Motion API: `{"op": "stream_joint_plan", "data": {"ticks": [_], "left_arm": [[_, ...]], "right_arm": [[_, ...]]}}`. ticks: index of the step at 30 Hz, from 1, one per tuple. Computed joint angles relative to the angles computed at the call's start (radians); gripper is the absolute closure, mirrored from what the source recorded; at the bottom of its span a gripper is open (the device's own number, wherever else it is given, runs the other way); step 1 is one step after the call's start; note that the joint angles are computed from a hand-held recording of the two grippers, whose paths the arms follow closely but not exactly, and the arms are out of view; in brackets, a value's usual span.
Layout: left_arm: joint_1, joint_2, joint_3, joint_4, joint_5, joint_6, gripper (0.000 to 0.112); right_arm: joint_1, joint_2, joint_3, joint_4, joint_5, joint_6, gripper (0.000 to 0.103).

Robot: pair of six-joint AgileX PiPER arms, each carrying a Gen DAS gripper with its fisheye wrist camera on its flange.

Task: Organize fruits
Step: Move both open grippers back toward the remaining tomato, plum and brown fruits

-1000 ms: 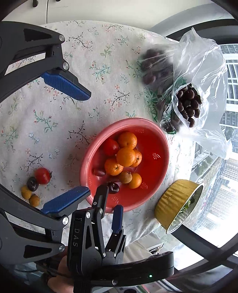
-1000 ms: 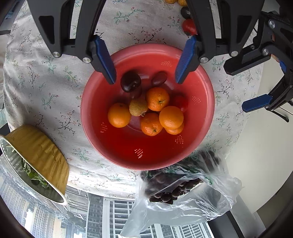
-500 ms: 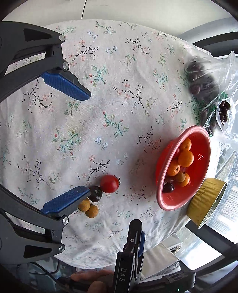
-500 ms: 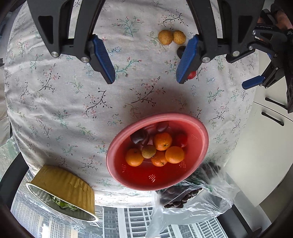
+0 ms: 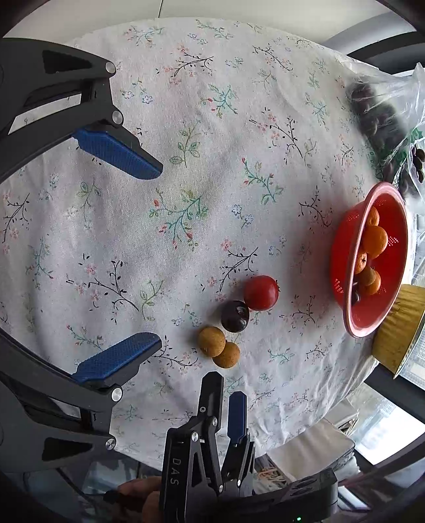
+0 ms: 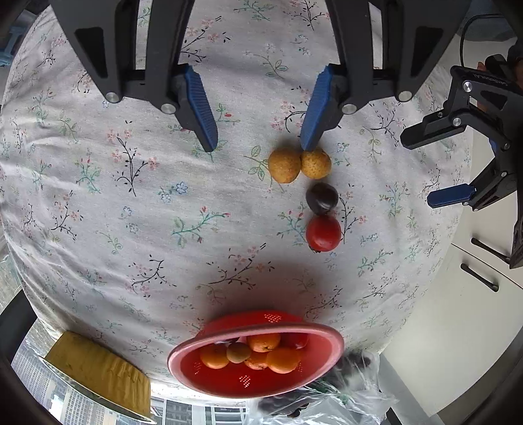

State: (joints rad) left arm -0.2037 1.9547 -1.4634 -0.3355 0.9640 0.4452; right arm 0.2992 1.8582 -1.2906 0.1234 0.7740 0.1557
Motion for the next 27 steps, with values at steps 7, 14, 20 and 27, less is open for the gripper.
{"op": "stream_joint_plan", "data": {"ticks": [7,14,20,27], "left_arm": [[-0.024,0.027,-0.04,0.004,0.018,-0.026,0.017],[-0.057,0.081,-0.115,0.004,0.045,-0.064,0.017],[-0.051,0.137,-0.202,-0.004,0.073,-0.122,0.017],[-0.029,0.182,-0.285,0.022,0.084,-0.196,0.017]], "right_arm": [[-0.017,0.016,0.005,0.03,0.0,-0.04,0.05],[-0.055,0.04,-0.025,0.068,0.024,-0.124,0.055],[-0.087,0.065,-0.076,0.124,0.06,-0.203,0.055],[-0.081,0.106,-0.216,0.167,0.135,-0.277,0.056]]}}
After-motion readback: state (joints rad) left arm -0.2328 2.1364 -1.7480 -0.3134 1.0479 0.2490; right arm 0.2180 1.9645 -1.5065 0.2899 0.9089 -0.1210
